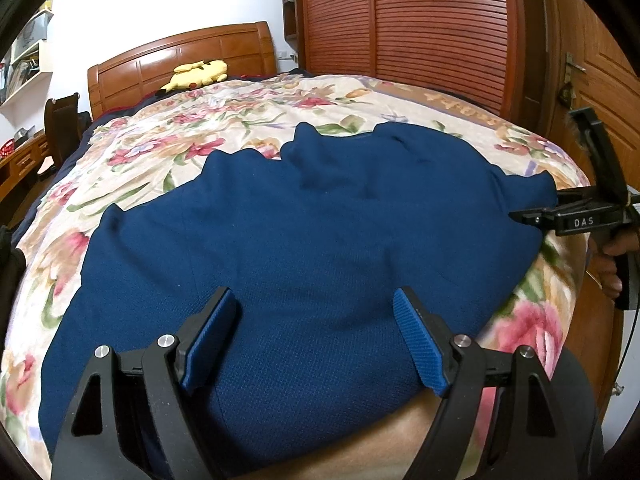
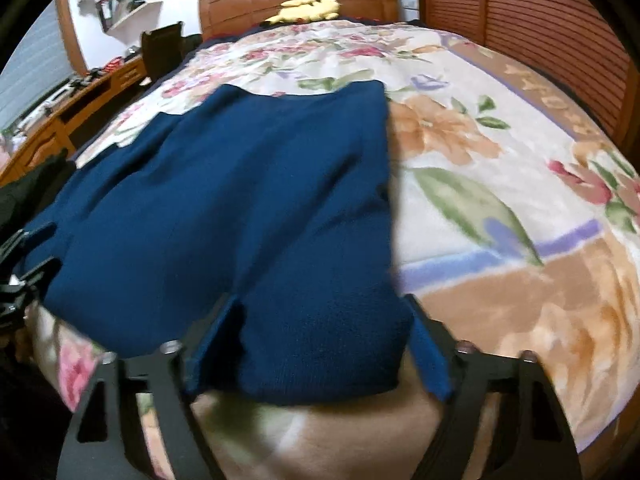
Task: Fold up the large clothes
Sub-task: 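Lift the held edge and fold it over the other half with the right tool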
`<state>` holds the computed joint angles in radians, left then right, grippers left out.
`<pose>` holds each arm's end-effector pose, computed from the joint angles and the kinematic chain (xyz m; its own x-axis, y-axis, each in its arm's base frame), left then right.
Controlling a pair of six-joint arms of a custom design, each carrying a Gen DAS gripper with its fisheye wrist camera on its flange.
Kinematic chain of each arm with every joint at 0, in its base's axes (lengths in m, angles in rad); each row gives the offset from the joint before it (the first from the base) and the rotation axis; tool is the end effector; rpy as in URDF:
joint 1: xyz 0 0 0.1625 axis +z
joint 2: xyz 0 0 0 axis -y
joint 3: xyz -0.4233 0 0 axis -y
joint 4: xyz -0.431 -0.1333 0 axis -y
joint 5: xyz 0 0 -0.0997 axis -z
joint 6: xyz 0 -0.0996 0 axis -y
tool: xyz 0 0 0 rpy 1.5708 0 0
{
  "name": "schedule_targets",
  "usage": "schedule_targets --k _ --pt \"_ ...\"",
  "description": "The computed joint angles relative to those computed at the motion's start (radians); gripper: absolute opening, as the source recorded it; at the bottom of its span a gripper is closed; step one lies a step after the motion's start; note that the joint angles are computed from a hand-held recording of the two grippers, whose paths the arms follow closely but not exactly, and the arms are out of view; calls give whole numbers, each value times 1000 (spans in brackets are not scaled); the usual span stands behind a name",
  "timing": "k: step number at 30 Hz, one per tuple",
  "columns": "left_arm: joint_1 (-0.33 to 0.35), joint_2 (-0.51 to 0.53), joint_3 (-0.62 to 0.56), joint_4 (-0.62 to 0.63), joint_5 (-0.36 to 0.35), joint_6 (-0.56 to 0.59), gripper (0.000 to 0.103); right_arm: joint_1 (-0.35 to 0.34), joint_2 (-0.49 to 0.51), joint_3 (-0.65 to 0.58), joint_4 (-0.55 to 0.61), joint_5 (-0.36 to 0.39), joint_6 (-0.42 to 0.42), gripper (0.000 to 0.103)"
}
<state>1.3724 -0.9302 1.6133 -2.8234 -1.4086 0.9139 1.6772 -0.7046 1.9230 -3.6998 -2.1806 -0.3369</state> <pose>0.0037 -0.7395 0.2008 -0.4699 0.7205 -0.5100 0.8811 0.4178 -0.2216 0.1392 -0.5854 0.0608 -0.7931 0.1408 0.5926 -0.3468 0.6954 -0.6294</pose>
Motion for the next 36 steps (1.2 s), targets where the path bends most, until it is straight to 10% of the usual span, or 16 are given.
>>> schedule_targets --k 3,8,23,30,36 --pt "1 1 -1 3 0 -2 82 -1 -13 9 20 40 -12 34" --pt "1 -3 3 3 6 2 82 49 -21 -10 -44 25 -122 24" --pt "79 -71 -86 -28 -96 -91 82 243 143 -311 52 121 -395 22" --pt "130 -70 -149 -57 -71 -124 82 262 254 -457 252 224 -392 22" --pt "162 -60 -196 -39 -78 -175 82 221 252 -530 486 304 -285 47"
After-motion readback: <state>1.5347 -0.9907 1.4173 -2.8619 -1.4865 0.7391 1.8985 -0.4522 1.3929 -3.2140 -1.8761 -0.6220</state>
